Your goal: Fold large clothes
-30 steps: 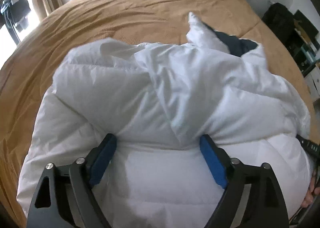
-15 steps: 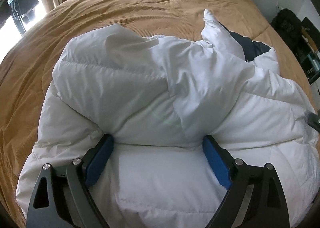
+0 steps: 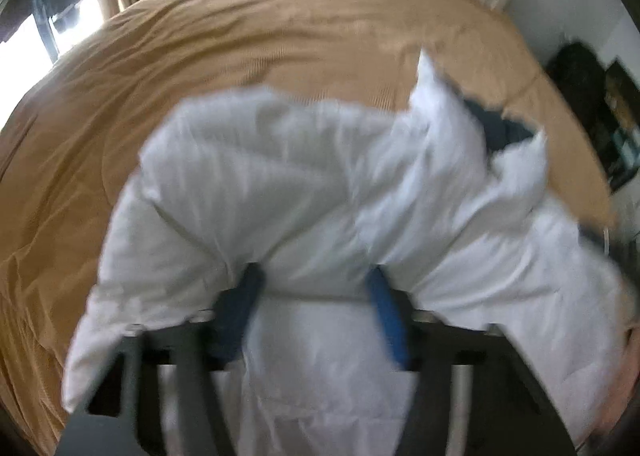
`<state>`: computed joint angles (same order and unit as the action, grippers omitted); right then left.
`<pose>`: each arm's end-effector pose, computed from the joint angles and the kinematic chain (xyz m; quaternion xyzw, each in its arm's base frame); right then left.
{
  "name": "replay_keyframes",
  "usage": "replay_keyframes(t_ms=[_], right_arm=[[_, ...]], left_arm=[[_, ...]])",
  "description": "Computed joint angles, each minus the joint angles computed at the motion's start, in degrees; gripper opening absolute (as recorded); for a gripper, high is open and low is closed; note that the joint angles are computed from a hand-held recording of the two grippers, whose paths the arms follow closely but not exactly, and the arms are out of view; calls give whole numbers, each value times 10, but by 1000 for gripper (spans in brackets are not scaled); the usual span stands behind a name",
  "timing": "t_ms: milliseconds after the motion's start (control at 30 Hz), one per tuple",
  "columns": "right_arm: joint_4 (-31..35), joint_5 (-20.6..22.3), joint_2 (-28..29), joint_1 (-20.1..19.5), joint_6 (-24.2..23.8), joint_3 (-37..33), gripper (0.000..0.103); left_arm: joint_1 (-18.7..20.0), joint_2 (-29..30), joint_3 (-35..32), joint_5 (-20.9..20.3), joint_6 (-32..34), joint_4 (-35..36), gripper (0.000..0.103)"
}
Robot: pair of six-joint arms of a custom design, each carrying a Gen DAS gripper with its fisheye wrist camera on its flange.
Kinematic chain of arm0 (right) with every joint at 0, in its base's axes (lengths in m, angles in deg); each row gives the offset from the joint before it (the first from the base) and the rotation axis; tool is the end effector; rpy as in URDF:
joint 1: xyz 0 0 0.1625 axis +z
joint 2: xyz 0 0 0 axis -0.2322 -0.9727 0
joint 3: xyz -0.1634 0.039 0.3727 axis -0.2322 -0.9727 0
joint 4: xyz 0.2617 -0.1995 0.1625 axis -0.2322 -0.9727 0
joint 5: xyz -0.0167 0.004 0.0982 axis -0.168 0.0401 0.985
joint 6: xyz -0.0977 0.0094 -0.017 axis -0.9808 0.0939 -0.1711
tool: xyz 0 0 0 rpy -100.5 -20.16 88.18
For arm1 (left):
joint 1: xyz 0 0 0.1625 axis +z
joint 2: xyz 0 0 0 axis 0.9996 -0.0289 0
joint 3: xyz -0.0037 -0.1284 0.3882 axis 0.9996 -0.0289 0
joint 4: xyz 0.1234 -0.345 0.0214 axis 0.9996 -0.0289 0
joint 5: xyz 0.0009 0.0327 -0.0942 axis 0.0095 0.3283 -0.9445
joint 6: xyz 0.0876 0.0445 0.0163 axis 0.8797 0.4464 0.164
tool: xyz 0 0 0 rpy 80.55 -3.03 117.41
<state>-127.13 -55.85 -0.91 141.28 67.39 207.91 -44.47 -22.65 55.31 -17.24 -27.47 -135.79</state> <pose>0.3268 -0.3240 0.1902 -0.0619 -0.9114 0.2717 0.3028 -0.1198 -0.3940 0.3209 0.0595 0.9280 -0.2160 0.2976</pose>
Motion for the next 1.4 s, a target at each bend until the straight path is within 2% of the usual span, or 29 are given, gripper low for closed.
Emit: replay_keyframes(t_ms=[67,100,133,167,200,267,333,433,500,567,600,667,767,800,867,933,1000,1100,1200,1267,1333,1400], right_arm=[[23,-20,-16,56,14,9,0],[55,-30,-20,83,34,11,0],[72,-32,-24,98,46,16,0],[96,-30,-21,111,61,18,0],[111,-25,-11,116,71,18,0],[88,-11,32,91,50,21,0],[58,-16,42,76,40,43,0],[43,-38,65,67,26,51,0],[72,-38,58,75,41,44,0],[77,-39,55,74,42,44,0],[72,-43,55,72,35,46,0],[61,-52,58,76,24,49,0],[26,-37,40,101,43,61,0],[31,-38,32,112,55,60,0],[96,-54,16,145,97,46,0],[167,-63,-2,170,146,34,0],[205,-55,-15,177,176,34,0],[216,-34,-23,162,194,63,0],[181,-38,-27,143,188,100,0],[180,-40,-35,137,199,104,0],[244,-57,-62,156,256,91,0],[324,-79,-88,179,314,80,0]], left_arm=[[-2,5,-18,8,5,-8,42],[-2,10,-22,12,12,-12,37],[2,23,-27,21,21,-14,28],[11,44,-37,30,22,-5,23],[28,67,-46,30,27,-4,17],[61,105,-61,29,48,-18,10],[84,142,-85,39,66,-30,4],[113,190,-144,70,78,-7,1],[127,199,-183,73,62,24,1],[110,173,-186,87,46,27,1],[87,143,-162,90,58,5,1],[36,76,-108,63,70,-21,1],[-56,-32,-22,1,33,8,1],[-91,-67,6,-11,3,42,1],[-132,-111,49,-39,-38,79,1],[-142,-127,73,-48,-45,105,1],[-136,-142,103,-59,-48,99,1],[-104,-150,125,-69,-33,55,1],[-101,-144,126,-51,-37,59,1],[-127,-167,109,-27,-89,128,1],[-150,-203,95,0,-126,191,1],[-156,-231,87,12,-159,256,1]])
